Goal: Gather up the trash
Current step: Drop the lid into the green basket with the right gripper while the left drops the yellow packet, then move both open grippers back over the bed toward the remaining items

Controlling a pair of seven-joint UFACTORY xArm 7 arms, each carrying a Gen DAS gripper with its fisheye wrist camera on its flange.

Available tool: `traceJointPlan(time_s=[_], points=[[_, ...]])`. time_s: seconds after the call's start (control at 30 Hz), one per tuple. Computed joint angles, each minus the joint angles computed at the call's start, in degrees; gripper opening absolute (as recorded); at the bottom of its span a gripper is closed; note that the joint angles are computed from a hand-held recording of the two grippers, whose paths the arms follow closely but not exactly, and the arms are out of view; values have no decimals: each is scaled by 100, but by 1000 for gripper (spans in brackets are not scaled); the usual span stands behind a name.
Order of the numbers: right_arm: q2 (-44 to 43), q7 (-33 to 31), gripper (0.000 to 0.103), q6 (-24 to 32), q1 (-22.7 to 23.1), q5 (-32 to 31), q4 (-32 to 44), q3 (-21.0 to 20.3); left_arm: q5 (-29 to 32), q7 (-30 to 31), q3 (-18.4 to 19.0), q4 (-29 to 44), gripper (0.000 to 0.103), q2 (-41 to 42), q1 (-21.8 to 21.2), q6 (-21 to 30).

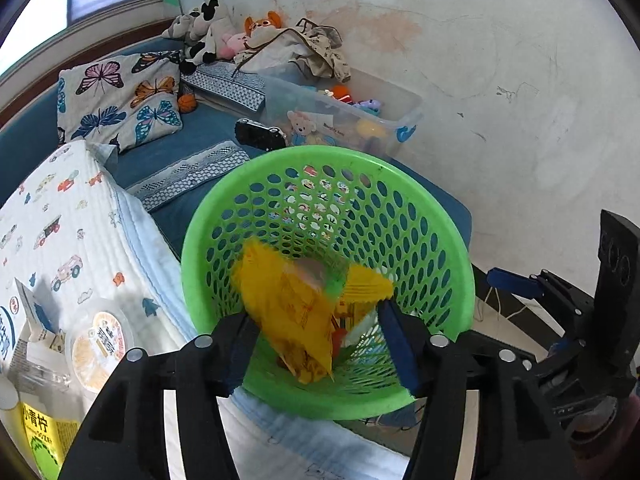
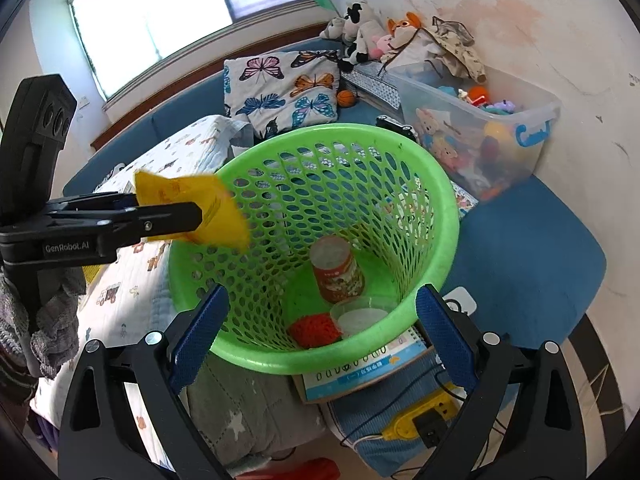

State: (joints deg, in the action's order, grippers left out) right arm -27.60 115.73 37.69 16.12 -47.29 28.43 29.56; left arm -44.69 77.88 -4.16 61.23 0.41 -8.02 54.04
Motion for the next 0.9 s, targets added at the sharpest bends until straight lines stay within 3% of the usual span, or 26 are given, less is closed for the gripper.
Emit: traceJointPlan(time_s=[0.07,0.53,0.9], points=[[-2,49,94,2,-1,-10,12,20,-9,-21,11,-48,80,-38,11,-37],[528,13,94,209,83,-442,672,77,-385,657,457,-212,80,-436,432,339],[1697,-105,94,270,573,-1263,1689,-391,-719,994,878,66,80,-353,1064,346]])
